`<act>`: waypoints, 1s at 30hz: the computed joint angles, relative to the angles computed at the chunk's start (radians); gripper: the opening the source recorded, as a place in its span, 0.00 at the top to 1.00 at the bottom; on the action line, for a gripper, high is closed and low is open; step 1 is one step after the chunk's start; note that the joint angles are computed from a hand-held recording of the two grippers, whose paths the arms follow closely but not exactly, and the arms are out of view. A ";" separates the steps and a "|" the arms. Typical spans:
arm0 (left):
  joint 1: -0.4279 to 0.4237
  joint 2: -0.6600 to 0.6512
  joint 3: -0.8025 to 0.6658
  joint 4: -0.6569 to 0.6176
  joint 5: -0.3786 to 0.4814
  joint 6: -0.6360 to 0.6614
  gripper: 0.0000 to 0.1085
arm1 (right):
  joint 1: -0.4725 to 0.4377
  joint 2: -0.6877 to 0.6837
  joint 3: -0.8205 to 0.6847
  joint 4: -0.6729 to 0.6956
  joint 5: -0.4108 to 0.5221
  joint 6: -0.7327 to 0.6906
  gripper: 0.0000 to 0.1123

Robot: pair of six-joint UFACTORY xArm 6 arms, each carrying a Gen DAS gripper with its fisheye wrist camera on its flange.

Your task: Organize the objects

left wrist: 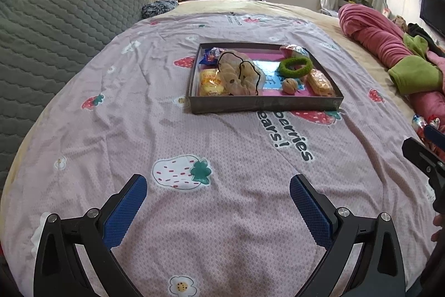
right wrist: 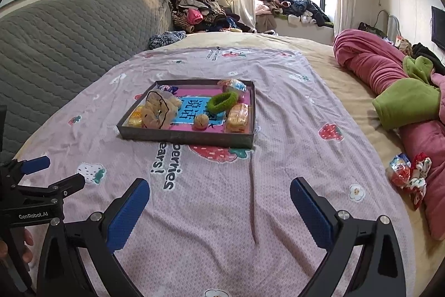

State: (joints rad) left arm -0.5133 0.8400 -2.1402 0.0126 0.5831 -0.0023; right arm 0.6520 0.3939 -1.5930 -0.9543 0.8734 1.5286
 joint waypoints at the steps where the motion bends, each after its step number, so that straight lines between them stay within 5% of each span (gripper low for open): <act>1: 0.000 0.001 0.000 -0.002 0.002 0.001 0.06 | 0.000 0.002 0.000 0.003 0.001 -0.002 0.09; 30: 0.005 0.008 0.101 -0.015 -0.092 0.034 0.06 | 0.013 0.049 0.028 -0.026 -0.015 0.060 0.09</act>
